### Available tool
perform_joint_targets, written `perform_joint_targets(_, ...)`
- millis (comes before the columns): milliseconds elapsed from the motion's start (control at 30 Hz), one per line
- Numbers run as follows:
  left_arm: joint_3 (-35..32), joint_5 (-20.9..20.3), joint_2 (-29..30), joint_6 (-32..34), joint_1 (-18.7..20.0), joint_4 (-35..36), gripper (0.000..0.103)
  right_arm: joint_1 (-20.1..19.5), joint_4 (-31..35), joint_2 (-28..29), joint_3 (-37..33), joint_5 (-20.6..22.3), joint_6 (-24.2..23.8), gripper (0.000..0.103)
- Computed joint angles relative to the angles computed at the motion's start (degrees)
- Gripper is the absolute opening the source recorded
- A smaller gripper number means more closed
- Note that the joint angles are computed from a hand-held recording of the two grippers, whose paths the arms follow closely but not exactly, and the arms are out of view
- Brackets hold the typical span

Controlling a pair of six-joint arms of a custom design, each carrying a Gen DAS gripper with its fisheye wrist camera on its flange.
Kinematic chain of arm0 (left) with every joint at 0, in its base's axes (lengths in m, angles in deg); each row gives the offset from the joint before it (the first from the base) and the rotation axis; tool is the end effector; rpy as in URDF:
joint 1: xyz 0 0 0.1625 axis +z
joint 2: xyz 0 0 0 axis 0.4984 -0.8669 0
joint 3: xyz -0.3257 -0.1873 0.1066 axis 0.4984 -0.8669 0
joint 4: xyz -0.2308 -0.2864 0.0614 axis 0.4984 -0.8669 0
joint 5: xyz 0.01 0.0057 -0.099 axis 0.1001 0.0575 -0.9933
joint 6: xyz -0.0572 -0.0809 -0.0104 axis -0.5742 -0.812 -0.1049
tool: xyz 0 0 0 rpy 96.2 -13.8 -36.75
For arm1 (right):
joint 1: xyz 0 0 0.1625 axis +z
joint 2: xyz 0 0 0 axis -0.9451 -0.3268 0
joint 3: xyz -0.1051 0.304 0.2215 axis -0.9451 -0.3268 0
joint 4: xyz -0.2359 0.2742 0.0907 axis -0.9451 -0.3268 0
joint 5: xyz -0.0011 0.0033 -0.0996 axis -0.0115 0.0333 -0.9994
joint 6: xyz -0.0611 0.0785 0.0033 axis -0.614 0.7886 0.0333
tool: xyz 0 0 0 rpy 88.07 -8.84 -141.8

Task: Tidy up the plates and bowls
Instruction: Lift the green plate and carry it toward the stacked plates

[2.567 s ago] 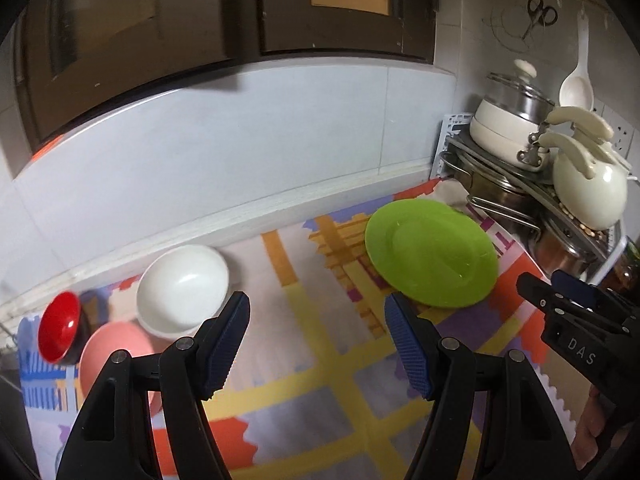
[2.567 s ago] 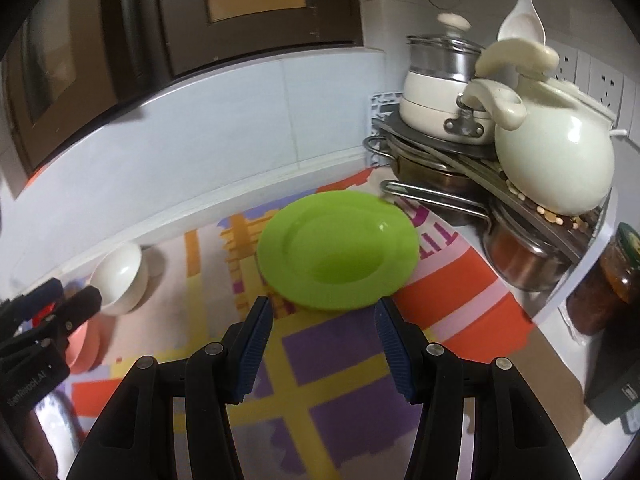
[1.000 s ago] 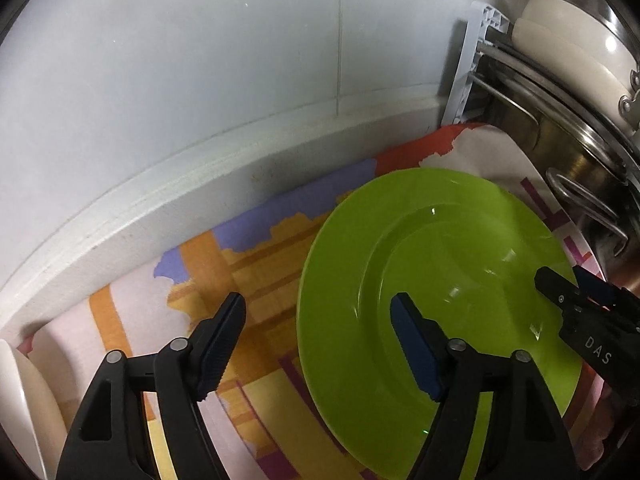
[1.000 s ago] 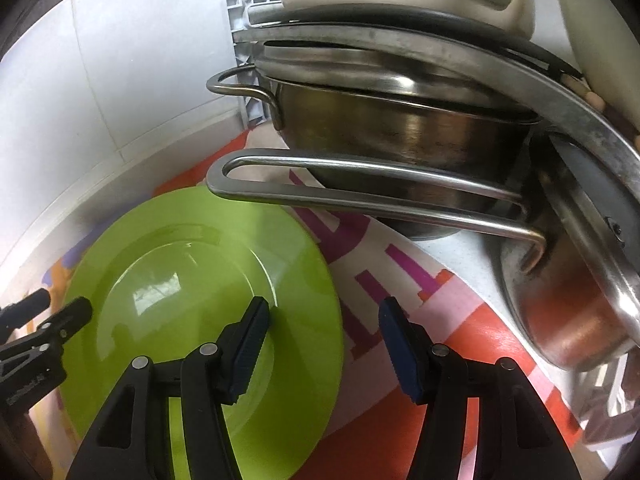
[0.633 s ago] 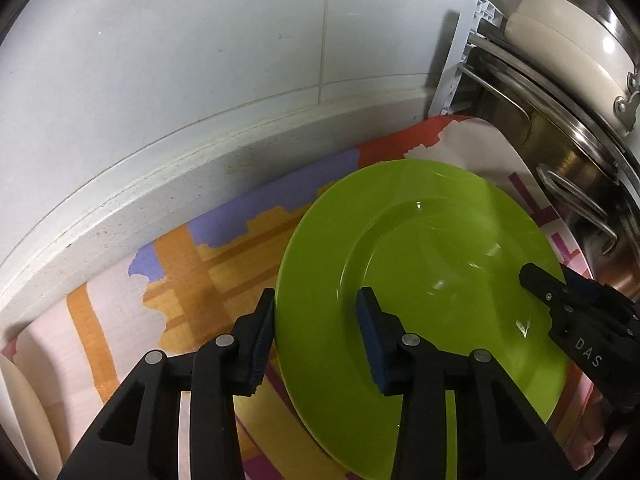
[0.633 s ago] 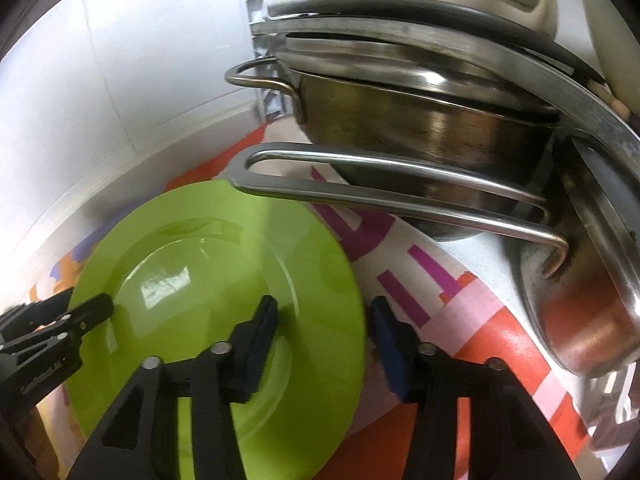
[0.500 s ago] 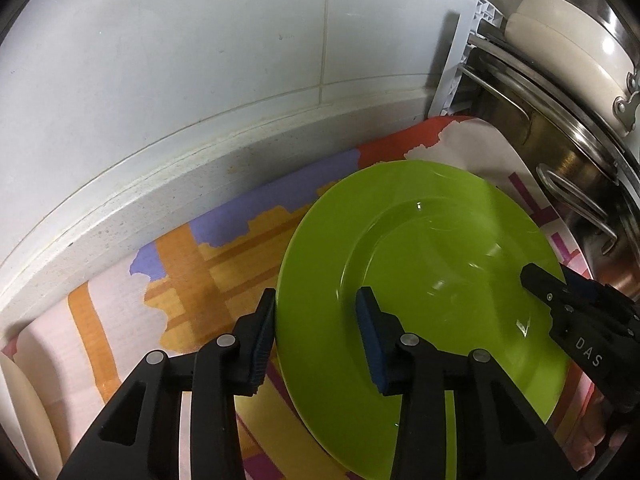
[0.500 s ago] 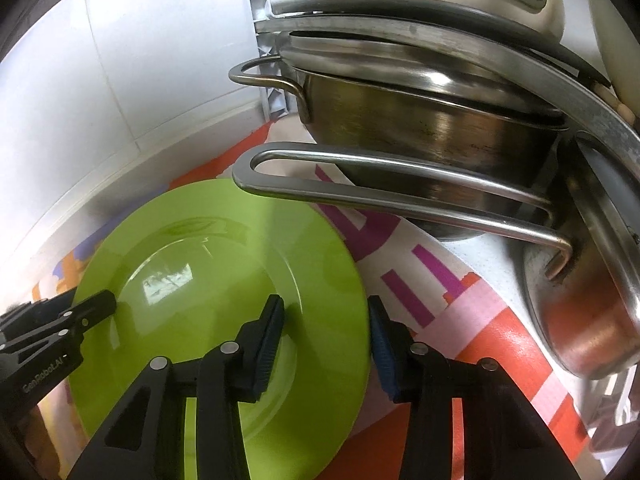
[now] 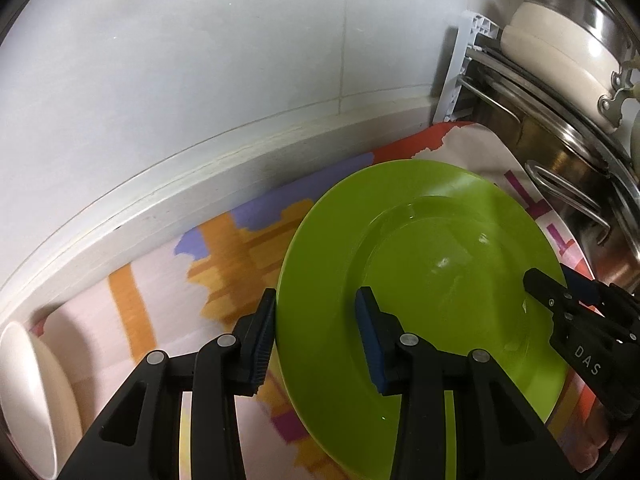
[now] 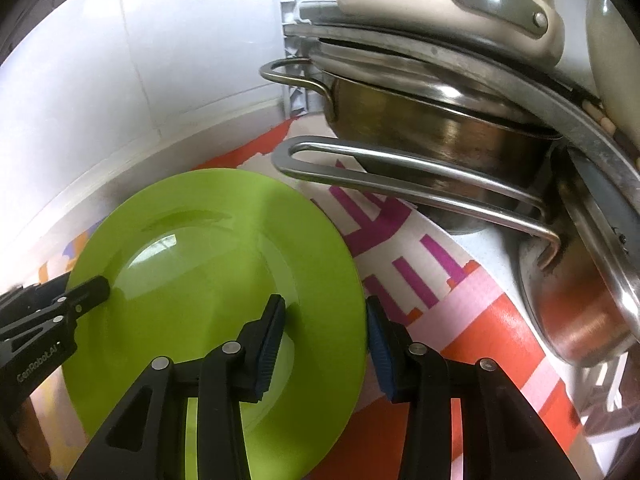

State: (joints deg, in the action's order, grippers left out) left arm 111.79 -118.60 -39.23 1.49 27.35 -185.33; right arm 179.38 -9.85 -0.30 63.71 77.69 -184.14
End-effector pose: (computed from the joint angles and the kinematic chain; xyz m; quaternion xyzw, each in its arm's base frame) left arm -0.1098 -0.5272 0.1250 0.3214 0.8842 -0.1858 0.2836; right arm 0.2058 -0.4648 0.0234 -0.0670 -0.8354 0.3764 0.3949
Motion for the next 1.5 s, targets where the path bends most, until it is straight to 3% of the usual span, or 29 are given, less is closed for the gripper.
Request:
perform_joint_targets(433,7.72,1.93,-12.89,-4.47,-3.15,4.86,0.039,6.77,6.97,1.1,-1.27,2.3,7.35,0.042)
perform_joint_targets(833,14.58,5.39,-28.5,-10.35,-5.9,13.14,0.039,16.08,18.27,5.35,-5.57,4.46,16.77,0.042)
perform_joint_targets(1300,19.75,9.6,-49.26,-15.51,-6.96,26.81,0.039,24.84,30.46,14.28,-15.9,3.37,24.4,0.042)
perform_joint_targets(1500,19.64,11.86,-58.56,-17.86,-7.68,36.11,0.038,28.16,34.41,18.16,-20.83,2.3,26.97,0.042)
